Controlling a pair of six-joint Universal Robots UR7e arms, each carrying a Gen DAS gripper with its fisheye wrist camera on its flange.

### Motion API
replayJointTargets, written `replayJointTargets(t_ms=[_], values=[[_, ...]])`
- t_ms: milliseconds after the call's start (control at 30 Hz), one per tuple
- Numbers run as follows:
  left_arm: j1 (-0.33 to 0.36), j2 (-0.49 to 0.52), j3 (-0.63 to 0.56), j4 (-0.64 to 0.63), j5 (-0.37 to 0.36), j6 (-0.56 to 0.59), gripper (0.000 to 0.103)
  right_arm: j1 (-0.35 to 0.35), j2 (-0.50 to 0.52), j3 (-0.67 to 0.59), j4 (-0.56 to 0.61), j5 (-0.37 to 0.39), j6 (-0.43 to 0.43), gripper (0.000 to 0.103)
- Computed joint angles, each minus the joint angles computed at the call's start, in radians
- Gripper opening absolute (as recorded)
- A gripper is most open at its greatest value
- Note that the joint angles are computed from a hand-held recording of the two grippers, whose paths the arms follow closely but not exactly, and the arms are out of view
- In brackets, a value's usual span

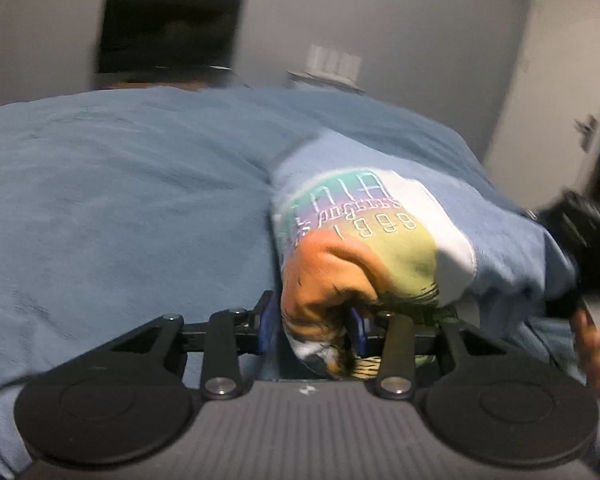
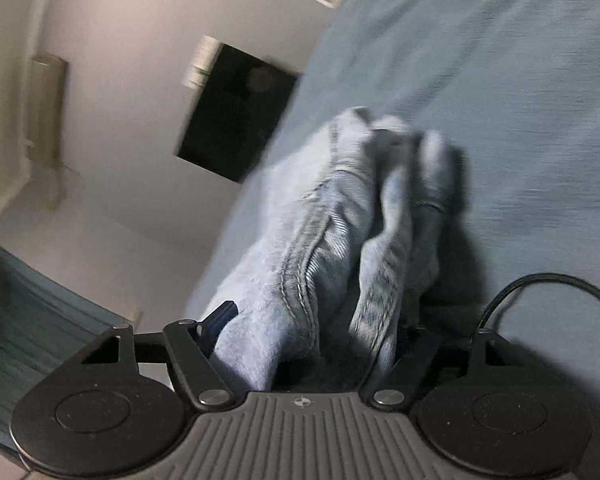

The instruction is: Fold large clothes

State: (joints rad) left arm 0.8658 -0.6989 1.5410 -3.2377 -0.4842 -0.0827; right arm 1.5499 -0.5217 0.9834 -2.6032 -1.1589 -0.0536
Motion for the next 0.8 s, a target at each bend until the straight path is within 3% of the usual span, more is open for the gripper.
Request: replayJointTargets(t_ms=[100, 267, 367, 467, 567, 733, 800], values=[[0.012, -0.045, 0.048, 0.170, -0.011, -0.168, 0.034, 0.007, 0.000, 0.047, -0.037, -0.034, -0.032, 0.074], [0.016, -0.070, 0.116, 0.152, -0.072, -0.199, 0.034, -0.023, -0.048, 0.090, 0.064, -0.057, -0.135, 0.072], [0.006, -0.071, 0.122, 0.155, -0.057, -0.187, 0.034, -0.006, -0.067, 0.099, 0.038, -0.106, -0.141, 0.072], [0.002, -0.079, 0.131, 0.152, -0.049, -0.191, 0.034, 0.027, -0.106, 0.154, -0.053, -0.178, -0.166, 0.076], [0.003, -0.077, 0.116, 0.154, -0.043, -0.176, 0.034, 0.057, -0.154, 0.230, -0.146, -0.270, -0.276, 0.078], [-0.019, -0.092, 0.139, 0.131, -0.014, -0.134, 0.034, 0.106, -0.189, 0.336, -0.438, -0.423, -0.451, 0.077], [-0.022, -0.100, 0.149, 0.070, -0.039, -0.087, 0.034, 0.115, -0.174, 0.342, -0.542, -0.415, -0.514, 0.077]])
